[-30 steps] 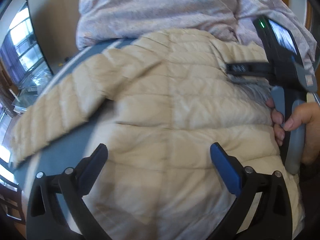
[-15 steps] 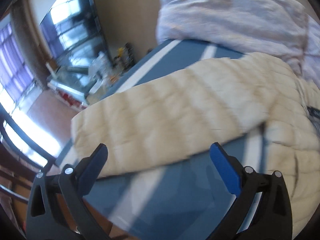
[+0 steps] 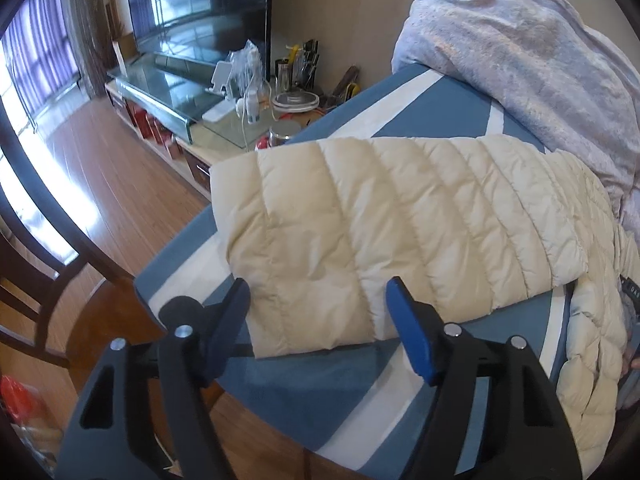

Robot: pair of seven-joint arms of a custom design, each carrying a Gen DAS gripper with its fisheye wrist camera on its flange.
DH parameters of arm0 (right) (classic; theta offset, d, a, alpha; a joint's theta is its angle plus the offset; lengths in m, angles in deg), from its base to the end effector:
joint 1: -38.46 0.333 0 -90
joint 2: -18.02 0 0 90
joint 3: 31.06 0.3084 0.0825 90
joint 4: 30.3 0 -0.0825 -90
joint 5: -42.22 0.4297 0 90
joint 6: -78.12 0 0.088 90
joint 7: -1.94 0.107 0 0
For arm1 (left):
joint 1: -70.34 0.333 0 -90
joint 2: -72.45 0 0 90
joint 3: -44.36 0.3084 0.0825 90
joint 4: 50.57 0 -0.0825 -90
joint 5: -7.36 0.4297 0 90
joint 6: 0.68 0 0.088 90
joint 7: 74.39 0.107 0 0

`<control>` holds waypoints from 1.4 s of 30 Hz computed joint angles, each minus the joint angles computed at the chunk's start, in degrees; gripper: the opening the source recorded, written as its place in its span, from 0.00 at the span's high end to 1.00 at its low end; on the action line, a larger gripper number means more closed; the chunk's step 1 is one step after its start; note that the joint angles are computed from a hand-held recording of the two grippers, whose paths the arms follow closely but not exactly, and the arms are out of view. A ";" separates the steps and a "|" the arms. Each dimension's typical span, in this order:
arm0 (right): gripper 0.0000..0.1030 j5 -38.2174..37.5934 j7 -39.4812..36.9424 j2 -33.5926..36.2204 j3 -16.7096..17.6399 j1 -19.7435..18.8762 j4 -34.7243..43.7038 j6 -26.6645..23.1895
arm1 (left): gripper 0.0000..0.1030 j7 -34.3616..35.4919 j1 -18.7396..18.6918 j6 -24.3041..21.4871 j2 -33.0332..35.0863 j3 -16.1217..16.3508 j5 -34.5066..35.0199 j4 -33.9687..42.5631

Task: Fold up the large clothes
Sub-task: 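Move the left gripper to the other sleeve cuff and close on it, then lift the sleeve with the left gripper, fold it across the back, release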

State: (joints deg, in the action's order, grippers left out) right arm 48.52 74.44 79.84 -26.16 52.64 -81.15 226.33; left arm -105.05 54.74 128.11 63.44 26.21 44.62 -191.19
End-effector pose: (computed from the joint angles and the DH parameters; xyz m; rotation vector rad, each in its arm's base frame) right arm 0.8365 0.2497 0.2817 -2.1988 1.3130 -0.4379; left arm 0.4230 -0.2589 0.3170 -2.5570 0.6286 -0.3126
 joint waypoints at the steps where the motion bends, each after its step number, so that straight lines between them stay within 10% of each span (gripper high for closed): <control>1: 0.04 -0.01 0.03 0.06 -0.03 0.02 0.10 -0.03 | 0.34 -0.89 0.12 0.79 -0.08 0.01 0.49 -0.38; 18: 0.04 0.27 -0.08 0.38 0.05 -0.05 0.62 -0.23 | 0.41 -5.05 1.57 2.40 -2.30 -0.99 0.43 -3.27; 42: 0.04 0.32 0.23 0.39 0.06 -0.02 0.59 -0.12 | 0.94 -3.63 0.07 -1.59 1.92 0.48 2.97 1.36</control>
State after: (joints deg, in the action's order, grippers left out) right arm 48.83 74.67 80.23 -26.10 52.61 -80.56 226.21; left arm -108.67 54.81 126.52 65.36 26.69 47.59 -189.83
